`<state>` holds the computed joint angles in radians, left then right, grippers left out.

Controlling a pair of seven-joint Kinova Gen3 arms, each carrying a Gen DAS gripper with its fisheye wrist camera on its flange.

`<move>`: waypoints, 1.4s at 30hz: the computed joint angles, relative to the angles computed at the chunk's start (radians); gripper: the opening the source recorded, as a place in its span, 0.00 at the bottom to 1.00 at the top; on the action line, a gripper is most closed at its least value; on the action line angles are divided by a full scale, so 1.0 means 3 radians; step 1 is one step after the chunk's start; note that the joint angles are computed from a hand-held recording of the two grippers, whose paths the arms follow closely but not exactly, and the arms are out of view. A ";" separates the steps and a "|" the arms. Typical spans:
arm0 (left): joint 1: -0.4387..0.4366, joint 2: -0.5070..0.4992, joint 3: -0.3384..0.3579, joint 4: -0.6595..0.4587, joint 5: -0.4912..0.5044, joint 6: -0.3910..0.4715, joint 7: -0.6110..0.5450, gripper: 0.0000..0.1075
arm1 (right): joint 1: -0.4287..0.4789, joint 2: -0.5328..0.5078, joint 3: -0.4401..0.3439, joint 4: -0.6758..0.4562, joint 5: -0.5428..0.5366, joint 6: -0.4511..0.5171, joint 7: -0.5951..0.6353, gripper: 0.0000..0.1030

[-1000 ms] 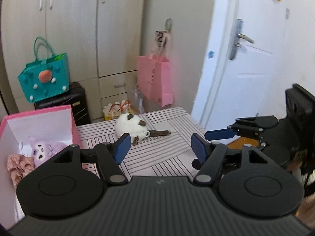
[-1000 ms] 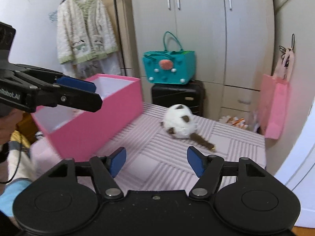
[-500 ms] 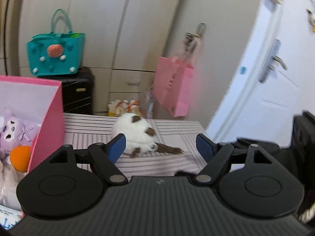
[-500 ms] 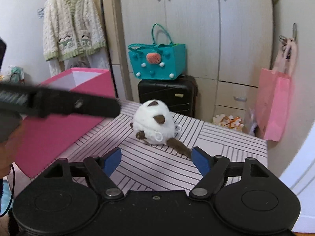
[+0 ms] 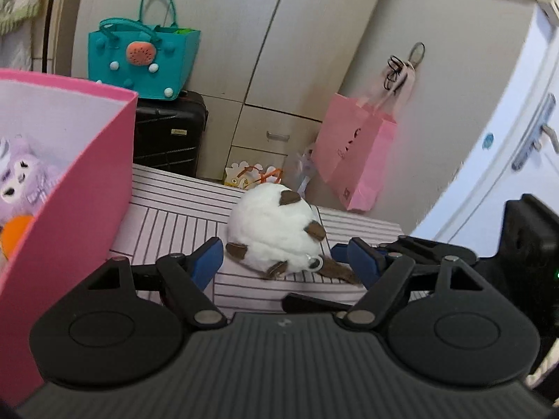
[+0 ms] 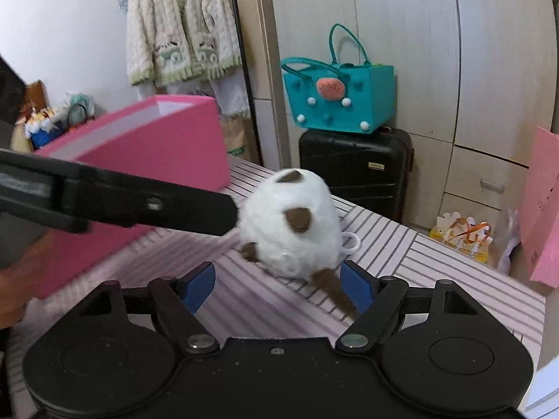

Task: Organize soft objects
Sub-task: 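Move the left tool toward the white panda plush on the table, then grasp the panda plush with the left gripper while the right gripper also grips it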

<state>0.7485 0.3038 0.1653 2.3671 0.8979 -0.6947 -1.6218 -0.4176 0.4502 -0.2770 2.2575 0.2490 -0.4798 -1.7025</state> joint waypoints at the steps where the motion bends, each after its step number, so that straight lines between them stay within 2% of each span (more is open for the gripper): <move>1: -0.0006 0.0041 0.0006 -0.0001 -0.0056 -0.0063 0.0060 0.72 | 0.0022 0.0028 -0.0009 -0.0045 0.0028 0.0034 -0.0016 0.80; 4: 0.0004 0.0148 -0.0014 -0.0055 -0.0117 -0.0161 0.0116 0.72 | 0.0115 0.0117 -0.0034 -0.0097 0.0144 -0.0071 -0.0053 0.80; 7: -0.0018 0.0164 -0.0091 -0.0209 -0.0015 0.0121 -0.0101 0.72 | 0.0330 0.0228 -0.0205 -0.0223 0.0416 0.0020 -0.0209 0.80; 10: -0.0109 0.0170 -0.0069 -0.0234 -0.0101 0.0188 0.0008 0.72 | 0.0384 0.0304 -0.0262 -0.0320 0.0506 0.0115 -0.0367 0.80; 14: -0.0132 0.0231 -0.0082 -0.0254 -0.0132 0.0096 0.0283 0.72 | 0.0211 0.0319 -0.0110 -0.0280 0.0397 -0.0054 -0.0195 0.80; 16: -0.0158 0.0244 -0.0126 -0.0289 -0.0186 0.0186 0.0358 0.71 | 0.0184 0.0326 -0.0104 -0.0299 0.0374 -0.0058 -0.0183 0.80; 18: -0.0303 0.0246 -0.0065 -0.0294 -0.0315 0.0297 0.0492 0.69 | 0.0169 0.0313 -0.0116 -0.0322 0.0379 -0.0020 -0.0178 0.80; 20: -0.0283 0.0245 -0.0120 -0.0303 -0.0305 0.0374 0.0431 0.63 | 0.0131 0.0293 -0.0088 -0.0297 0.0356 -0.0058 -0.0119 0.79; 22: -0.0117 0.0246 -0.0287 -0.0332 -0.0190 0.0447 0.0217 0.57 | 0.0014 0.0258 0.0001 -0.0268 0.0196 -0.0057 -0.0037 0.70; 30: -0.0030 0.0141 -0.0263 -0.0355 0.0179 0.0560 -0.0326 0.54 | -0.0407 0.0099 0.0201 -0.0115 -0.0570 -0.0030 0.0080 0.66; 32: -0.0088 0.0082 -0.0214 -0.0309 0.0111 0.0611 -0.0297 0.54 | -0.0476 0.0045 0.0215 -0.0075 -0.0714 0.0003 0.0076 0.66; 36: -0.0145 0.0006 -0.0099 -0.0134 -0.0198 0.0524 -0.0010 0.54 | -0.0718 -0.0098 0.0276 0.0031 -0.1238 0.0046 0.0370 0.66; 42: -0.0206 -0.0179 -0.0006 0.0100 -0.0554 0.0560 0.0283 0.54 | -0.1618 -0.0260 0.0829 0.0195 -0.2051 -0.0002 0.0624 0.66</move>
